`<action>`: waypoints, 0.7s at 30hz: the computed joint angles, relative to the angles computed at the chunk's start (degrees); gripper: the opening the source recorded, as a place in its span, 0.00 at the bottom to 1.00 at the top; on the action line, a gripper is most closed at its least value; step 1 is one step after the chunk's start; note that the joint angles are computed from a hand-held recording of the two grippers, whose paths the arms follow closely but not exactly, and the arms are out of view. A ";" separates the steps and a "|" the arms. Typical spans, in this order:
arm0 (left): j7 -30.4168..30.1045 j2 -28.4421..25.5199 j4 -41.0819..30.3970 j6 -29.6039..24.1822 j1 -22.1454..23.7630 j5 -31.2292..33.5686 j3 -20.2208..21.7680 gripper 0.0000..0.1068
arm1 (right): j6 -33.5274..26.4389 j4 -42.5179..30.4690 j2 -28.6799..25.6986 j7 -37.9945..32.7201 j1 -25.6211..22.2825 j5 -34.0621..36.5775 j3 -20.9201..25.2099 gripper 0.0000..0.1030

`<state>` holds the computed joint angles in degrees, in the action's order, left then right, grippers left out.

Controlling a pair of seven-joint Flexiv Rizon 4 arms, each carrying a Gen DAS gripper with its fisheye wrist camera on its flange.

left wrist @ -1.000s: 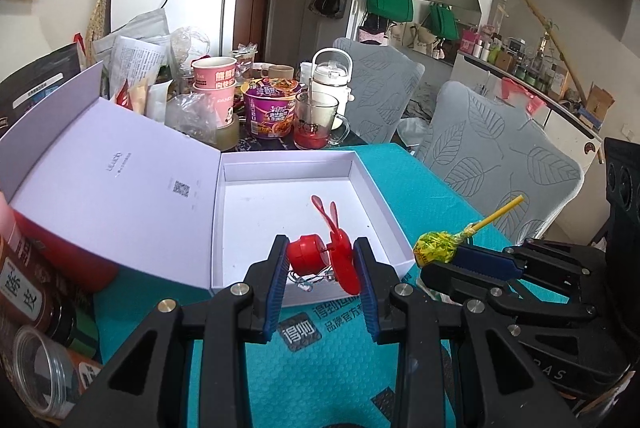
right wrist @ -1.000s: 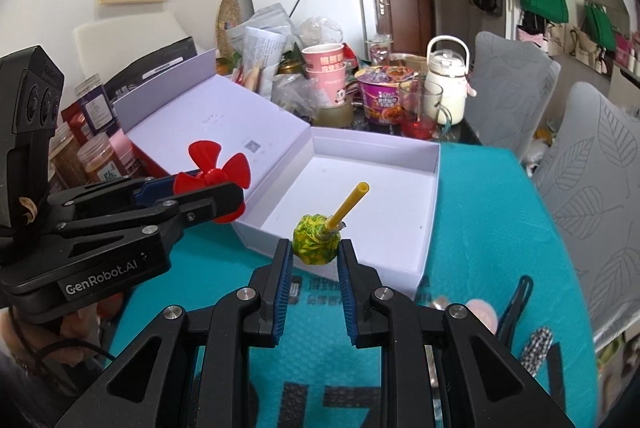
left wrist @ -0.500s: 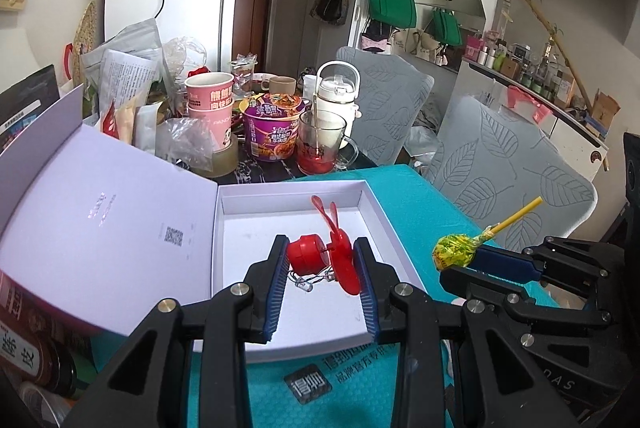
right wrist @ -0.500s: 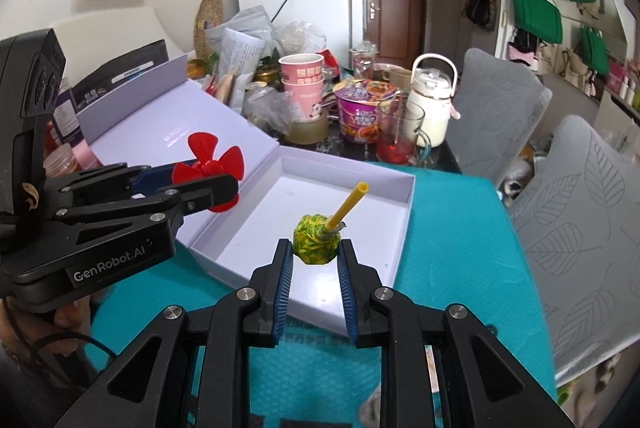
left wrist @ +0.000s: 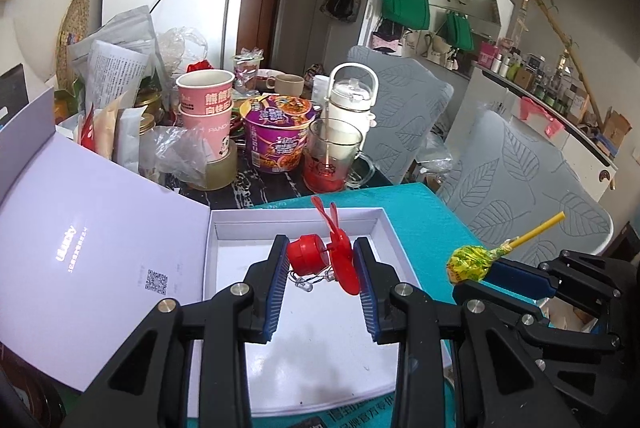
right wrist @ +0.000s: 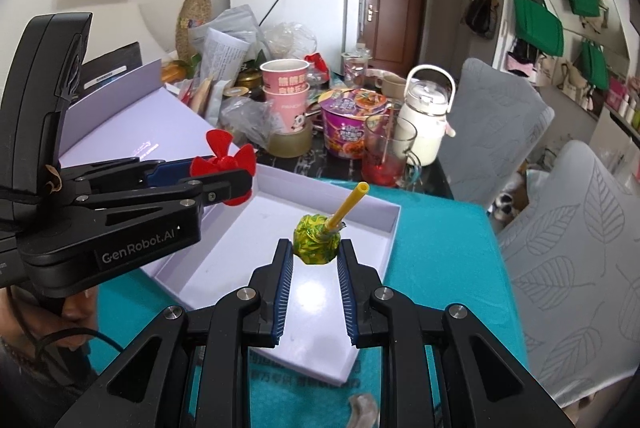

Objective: Organize rigid objects
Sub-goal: 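Carry the red fan toy and the lollipop with both tools into the white box, then open both tools to drop the fan toy and lollipop inside the box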

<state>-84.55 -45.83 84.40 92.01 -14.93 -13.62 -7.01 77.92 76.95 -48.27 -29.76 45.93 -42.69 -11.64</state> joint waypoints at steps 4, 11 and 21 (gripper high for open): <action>-1.43 -1.82 -2.40 -1.43 -0.71 -0.77 2.05 0.30 | -1.28 -4.06 -2.76 -2.74 -1.95 2.11 2.32 0.22; -3.38 -3.87 -5.86 -5.47 -1.89 0.03 5.27 0.30 | -5.48 -12.14 -7.92 -9.00 -4.28 7.74 6.54 0.22; -5.45 -5.31 -8.91 -10.15 -2.89 2.94 7.70 0.30 | -11.10 -18.54 -11.43 -13.61 -4.37 12.03 7.69 0.22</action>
